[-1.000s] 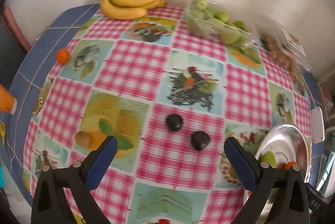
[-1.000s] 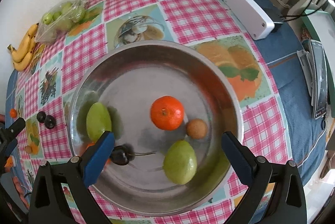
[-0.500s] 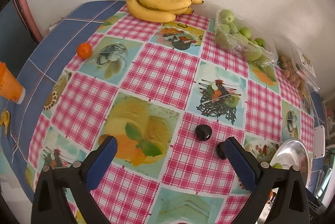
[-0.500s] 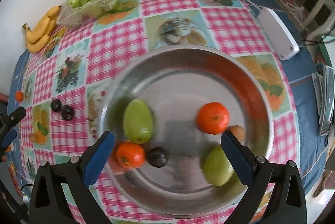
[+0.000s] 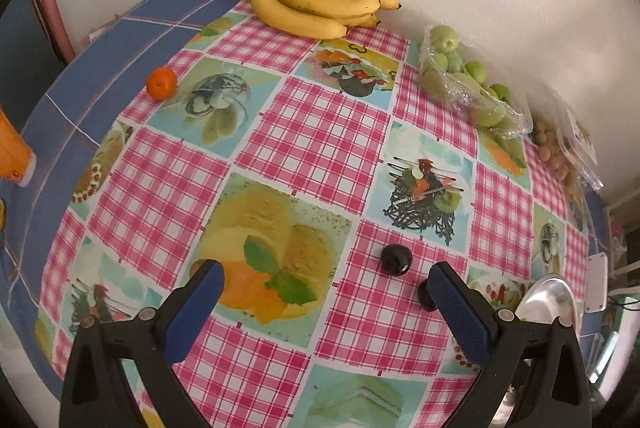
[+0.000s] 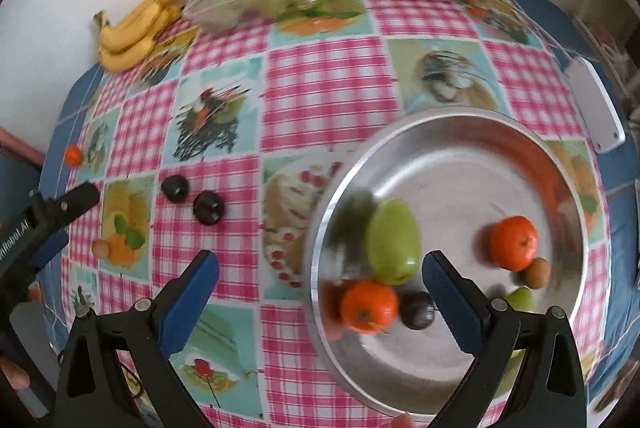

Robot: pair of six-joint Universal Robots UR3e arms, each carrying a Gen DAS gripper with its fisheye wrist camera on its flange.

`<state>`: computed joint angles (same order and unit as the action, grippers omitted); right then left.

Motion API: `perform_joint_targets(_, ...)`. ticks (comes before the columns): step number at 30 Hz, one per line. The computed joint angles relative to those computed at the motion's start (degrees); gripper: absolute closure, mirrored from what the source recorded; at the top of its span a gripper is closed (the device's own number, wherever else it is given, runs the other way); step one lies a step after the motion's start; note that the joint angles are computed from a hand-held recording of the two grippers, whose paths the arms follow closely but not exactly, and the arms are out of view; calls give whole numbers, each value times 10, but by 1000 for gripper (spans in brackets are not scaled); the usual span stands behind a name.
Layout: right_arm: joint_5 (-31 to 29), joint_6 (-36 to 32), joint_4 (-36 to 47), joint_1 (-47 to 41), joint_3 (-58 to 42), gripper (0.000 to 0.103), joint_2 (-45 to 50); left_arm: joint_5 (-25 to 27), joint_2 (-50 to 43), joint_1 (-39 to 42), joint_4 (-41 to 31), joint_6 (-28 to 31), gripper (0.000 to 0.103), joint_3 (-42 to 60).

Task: Organize fruits
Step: 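Withdraw both open grippers from the bowl toward the remaining black plums, then grasp a black plum with the right gripper while the left gripper grasps the other plum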

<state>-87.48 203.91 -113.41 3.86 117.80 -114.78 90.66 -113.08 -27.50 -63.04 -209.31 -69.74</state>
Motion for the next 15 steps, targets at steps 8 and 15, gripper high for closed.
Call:
perform_joint_targets(8, -9, 16, -61, 51, -16, 2, 69, -15, 3, 9, 22, 10, 0, -13)
perform_joint_targets(15, -10, 14, -105, 71, -26, 2, 116, -5, -21, 2, 18, 31, 0, 4)
